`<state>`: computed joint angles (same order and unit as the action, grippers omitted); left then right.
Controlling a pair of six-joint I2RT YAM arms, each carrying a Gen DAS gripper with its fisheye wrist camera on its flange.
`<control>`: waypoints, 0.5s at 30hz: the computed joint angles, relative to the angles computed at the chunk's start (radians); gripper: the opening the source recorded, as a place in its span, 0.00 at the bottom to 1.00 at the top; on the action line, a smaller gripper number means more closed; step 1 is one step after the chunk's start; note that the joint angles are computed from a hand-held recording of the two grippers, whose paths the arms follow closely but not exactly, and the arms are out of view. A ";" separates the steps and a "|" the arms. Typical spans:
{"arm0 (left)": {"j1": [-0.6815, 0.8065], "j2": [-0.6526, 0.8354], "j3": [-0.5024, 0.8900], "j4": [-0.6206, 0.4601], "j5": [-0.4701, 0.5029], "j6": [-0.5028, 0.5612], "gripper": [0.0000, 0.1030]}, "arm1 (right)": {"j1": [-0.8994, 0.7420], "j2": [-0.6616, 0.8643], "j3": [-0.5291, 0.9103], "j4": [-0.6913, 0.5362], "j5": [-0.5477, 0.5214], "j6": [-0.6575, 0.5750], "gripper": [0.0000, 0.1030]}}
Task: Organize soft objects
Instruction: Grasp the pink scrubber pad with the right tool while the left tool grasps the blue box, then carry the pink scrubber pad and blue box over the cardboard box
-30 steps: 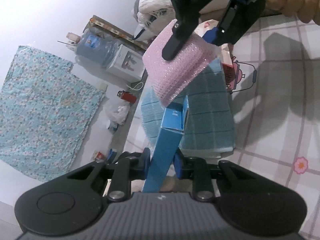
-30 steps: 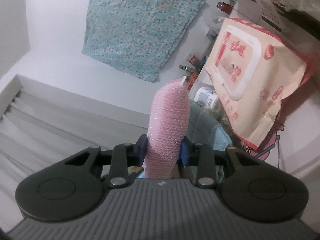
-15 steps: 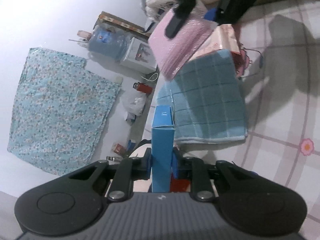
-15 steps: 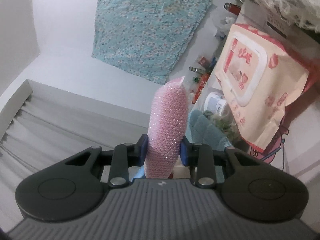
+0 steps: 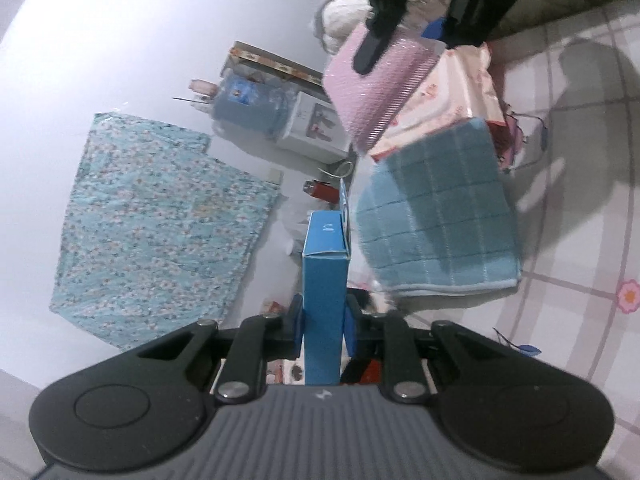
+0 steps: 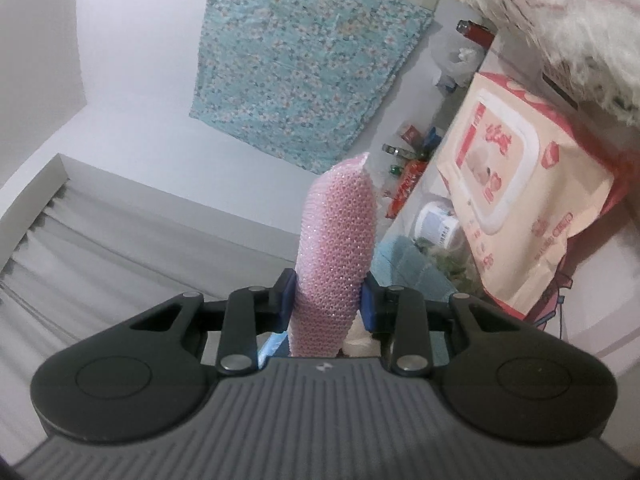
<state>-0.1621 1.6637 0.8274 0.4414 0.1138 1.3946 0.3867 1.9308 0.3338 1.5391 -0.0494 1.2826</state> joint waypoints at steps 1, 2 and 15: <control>0.001 -0.012 -0.006 0.002 0.000 -0.001 0.19 | -0.004 -0.001 -0.004 0.009 -0.007 0.002 0.30; 0.005 -0.024 -0.012 0.009 0.005 -0.005 0.19 | -0.008 -0.004 -0.009 0.018 -0.014 0.003 0.30; 0.276 -0.091 0.252 -0.274 -0.004 -0.194 0.20 | 0.086 -0.279 0.086 -0.289 -0.065 -0.133 0.30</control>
<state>0.1143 1.5729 1.0793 0.1676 0.1095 1.2005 0.4724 1.6517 0.4197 1.2498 -0.1141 1.1501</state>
